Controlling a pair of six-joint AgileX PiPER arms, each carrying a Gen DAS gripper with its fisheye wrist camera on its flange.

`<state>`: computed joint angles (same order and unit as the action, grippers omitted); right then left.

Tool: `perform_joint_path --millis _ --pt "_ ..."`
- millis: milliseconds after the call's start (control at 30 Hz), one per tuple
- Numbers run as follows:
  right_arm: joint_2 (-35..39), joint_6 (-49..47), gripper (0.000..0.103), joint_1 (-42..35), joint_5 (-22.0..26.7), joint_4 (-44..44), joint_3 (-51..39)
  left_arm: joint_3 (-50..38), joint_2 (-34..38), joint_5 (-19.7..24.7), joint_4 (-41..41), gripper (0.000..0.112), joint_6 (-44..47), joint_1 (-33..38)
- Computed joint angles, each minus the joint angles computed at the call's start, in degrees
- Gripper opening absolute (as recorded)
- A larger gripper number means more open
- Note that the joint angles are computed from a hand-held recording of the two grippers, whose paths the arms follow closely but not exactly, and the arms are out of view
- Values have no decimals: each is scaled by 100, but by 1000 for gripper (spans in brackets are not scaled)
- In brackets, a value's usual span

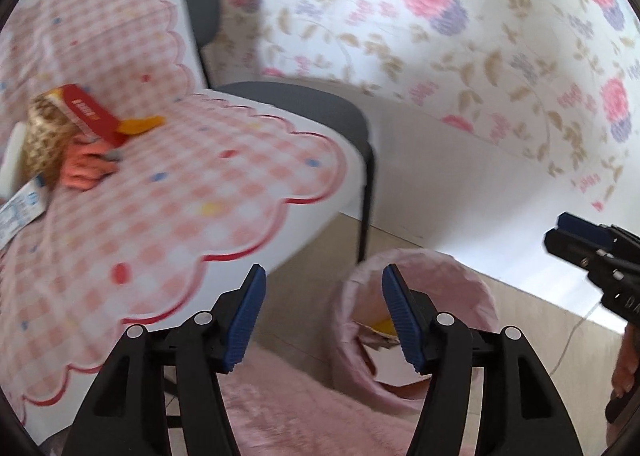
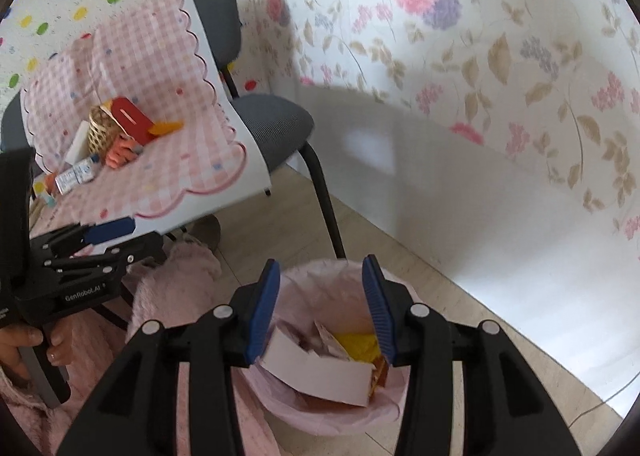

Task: Collect trash
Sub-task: 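Return to the chair and grasp the clear plastic bottle with the left tool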

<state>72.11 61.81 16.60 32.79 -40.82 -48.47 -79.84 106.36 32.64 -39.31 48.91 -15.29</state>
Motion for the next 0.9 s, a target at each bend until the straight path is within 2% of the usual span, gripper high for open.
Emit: perform_joint_path --millis 233,533,700,833,900 --pt "646 -909 42 180 -447 453 -922 99 -346 -157 157 65 -312 724" --pt "2124 -3529 43 360 -797 2406 -2781 91 -491 -325 723 68 -1161 1659" --pt "2967 -4757 43 386 -764 3491 -3833 -184 -387 -304 1362 77 -1741 2077" --pt "3604 -5060 43 488 -569 3638 -4637 -697 -69 -442 2091 79 -2485 2357" --pt "3986 -5381 43 507 -346 3911 -5187 -1044 170 -368 2379 79 -2805 2457"
